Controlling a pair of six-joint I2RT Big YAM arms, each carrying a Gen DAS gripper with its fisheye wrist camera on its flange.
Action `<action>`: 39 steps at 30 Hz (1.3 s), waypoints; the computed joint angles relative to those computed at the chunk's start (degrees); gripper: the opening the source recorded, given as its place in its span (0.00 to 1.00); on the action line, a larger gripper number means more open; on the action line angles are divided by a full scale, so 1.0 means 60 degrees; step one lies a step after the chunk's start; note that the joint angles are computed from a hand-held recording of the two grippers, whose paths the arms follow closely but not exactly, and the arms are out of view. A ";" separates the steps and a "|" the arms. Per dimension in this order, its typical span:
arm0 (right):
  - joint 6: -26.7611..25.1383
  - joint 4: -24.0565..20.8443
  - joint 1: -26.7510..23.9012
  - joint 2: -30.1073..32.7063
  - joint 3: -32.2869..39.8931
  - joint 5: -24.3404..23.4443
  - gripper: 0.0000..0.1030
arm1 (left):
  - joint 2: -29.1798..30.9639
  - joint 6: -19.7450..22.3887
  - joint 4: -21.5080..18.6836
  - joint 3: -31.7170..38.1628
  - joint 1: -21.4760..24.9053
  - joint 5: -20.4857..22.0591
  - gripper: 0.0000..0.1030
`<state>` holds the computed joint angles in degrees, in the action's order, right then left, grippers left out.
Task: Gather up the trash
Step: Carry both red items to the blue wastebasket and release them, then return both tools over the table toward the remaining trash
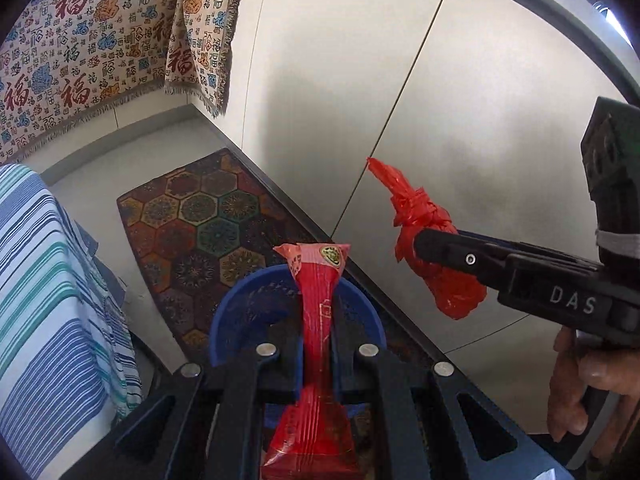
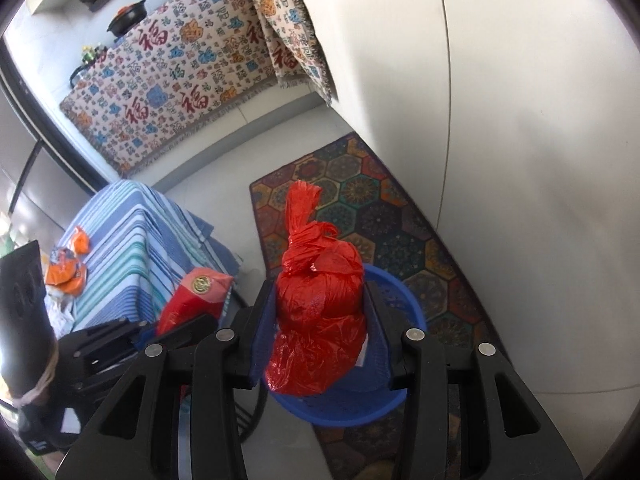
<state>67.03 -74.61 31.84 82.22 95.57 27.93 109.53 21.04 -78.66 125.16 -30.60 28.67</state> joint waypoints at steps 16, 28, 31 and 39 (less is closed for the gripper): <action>0.0569 -0.0037 0.0126 -0.0324 -0.0042 0.1405 0.73 | 0.0031 -0.0293 0.0818 0.0181 -0.0195 -0.0100 0.50; 0.0200 -0.1803 0.0953 0.1084 0.2007 0.2941 0.93 | -0.2175 0.1125 0.1151 -0.2176 0.1516 -0.0196 0.56; -0.0425 -0.1895 0.1255 0.1690 0.2766 0.3026 0.96 | -0.2483 0.1447 0.0996 -0.2579 0.2340 -0.0208 0.57; -0.2759 -0.1423 0.1948 0.3998 0.5684 0.2202 0.96 | -0.2721 0.1967 0.0820 -0.2786 0.4446 -0.0714 0.59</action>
<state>50.48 -83.15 43.53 106.21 129.68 41.14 93.20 32.84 -73.74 108.44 -3.92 24.39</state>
